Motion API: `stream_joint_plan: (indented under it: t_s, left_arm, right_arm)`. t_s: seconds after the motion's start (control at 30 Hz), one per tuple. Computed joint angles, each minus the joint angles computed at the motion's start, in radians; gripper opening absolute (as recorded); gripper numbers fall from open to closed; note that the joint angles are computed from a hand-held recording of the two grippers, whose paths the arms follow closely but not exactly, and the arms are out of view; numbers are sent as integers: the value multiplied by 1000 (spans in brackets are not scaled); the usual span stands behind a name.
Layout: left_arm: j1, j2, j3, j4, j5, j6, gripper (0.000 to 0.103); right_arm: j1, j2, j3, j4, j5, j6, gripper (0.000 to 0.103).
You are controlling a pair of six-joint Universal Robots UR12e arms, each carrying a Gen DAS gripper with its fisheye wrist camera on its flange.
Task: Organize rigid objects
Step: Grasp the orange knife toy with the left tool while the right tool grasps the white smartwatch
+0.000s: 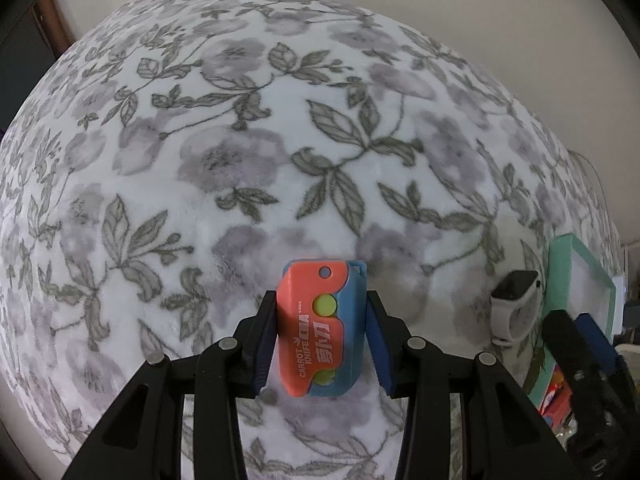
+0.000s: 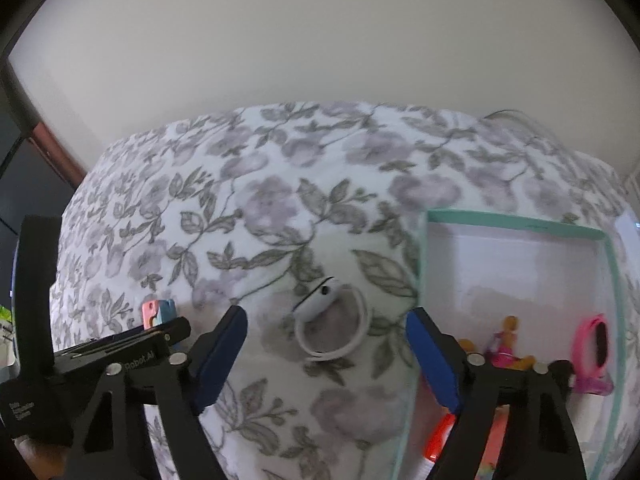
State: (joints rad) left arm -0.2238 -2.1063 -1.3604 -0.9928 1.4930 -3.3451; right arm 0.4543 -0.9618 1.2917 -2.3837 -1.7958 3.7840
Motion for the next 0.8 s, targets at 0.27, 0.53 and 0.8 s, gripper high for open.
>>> stream_joint_plan:
  t_s: [0.27,0.53,0.8]
  left_arm:
    - [-1,-16,18,-5,-20,-30,44]
    - [3,-21,19,0,-18,-31,44]
    - [-7,-34,29,5,0,-37,44]
  right_arm:
    - [-2,34,-41,61,24,2,81]
    - [-4,62,-72,120,28,10,81]
    - [5,91,-114,174,-14,1,75]
